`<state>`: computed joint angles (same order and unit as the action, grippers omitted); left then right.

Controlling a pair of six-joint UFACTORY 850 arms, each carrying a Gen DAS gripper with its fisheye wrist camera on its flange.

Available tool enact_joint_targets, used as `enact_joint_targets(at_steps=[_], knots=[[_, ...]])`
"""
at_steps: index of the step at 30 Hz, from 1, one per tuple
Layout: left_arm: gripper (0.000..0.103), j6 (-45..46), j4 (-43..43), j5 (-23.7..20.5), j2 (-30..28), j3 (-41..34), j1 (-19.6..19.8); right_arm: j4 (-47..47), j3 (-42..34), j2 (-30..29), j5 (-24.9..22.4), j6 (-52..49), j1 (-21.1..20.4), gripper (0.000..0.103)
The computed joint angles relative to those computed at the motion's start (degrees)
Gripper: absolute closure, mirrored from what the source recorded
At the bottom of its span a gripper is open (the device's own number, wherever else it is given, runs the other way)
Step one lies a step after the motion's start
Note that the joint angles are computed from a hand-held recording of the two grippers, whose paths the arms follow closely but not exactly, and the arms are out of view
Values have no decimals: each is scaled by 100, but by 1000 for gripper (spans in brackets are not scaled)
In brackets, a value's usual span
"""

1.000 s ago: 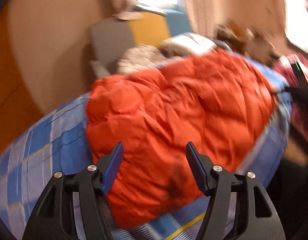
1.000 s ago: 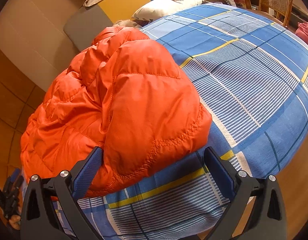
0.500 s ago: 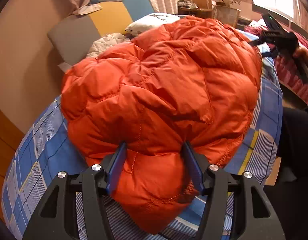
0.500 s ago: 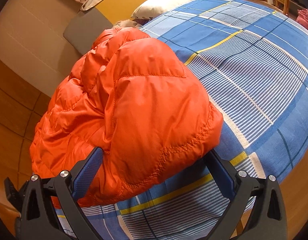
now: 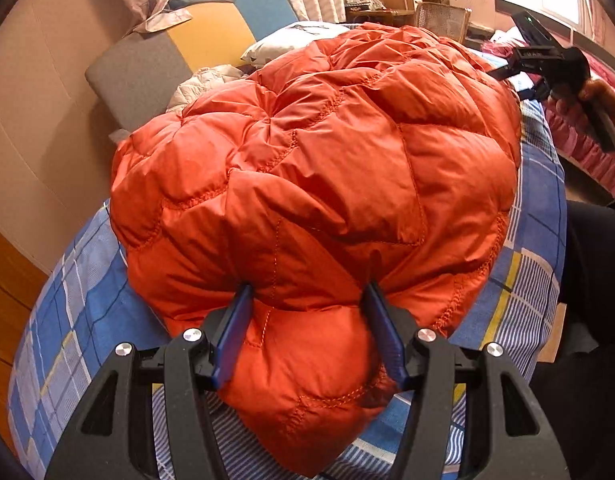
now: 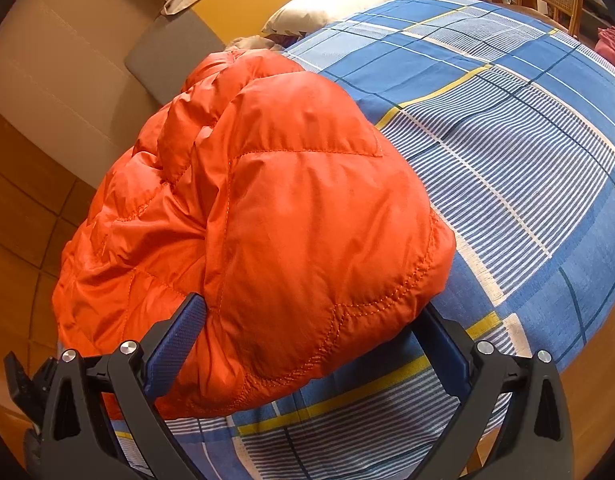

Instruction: Fold large clothes

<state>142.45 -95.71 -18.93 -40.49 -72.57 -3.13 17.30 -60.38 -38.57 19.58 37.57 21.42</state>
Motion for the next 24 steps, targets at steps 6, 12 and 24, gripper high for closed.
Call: enact_joint_targets(at_steps=[6,12,24], knots=[[47,594,-433,92,74,113,-53,49,-8,0,-18,34,6,3],[47,468,-225,110,64,85,-54,-451,100,37,208,718,-47,7],[47,-423,455,-74,-138,-158,-6,-1710,169,44,563,2295,-153,34]])
